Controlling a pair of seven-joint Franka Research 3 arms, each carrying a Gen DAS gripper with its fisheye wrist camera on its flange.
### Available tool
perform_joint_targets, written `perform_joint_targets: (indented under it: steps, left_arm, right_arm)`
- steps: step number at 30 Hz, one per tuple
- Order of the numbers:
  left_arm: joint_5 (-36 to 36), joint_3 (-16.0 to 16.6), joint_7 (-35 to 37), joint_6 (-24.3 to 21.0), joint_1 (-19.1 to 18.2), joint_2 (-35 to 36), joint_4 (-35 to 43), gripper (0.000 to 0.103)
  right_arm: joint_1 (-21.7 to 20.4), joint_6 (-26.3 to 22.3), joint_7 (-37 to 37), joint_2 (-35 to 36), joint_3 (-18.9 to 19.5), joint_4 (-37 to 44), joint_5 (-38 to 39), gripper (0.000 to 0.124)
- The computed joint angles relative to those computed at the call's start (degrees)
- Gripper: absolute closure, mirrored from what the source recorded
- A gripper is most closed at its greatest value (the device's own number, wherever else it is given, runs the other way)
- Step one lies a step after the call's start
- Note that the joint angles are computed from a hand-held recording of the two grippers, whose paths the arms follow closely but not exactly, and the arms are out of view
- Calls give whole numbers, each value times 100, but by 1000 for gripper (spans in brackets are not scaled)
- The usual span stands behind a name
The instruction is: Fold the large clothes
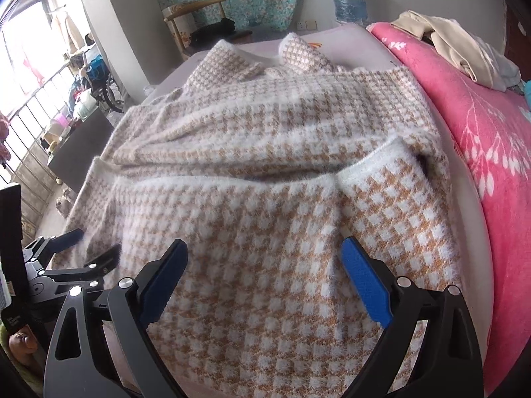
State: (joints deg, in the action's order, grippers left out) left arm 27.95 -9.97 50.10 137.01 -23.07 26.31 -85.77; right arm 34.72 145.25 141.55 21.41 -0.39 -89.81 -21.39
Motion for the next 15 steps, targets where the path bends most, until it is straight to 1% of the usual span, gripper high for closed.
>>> perform_joint_targets:
  steps: [4,8,15]
  left_arm:
    - [44,18,-64,-6,-22,-6,-8,7]
    - [2,-2,-28,-33,-2,1,11,7]
    - [-19,-4,-12,-45,2,-4,13,7]
  right_arm:
    - [-11,-23,-373,256,90,394,152,33]
    - [45,-542,-727,706,106,980,418,33]
    - [163,-493,-712,743,-37,953,496,31]
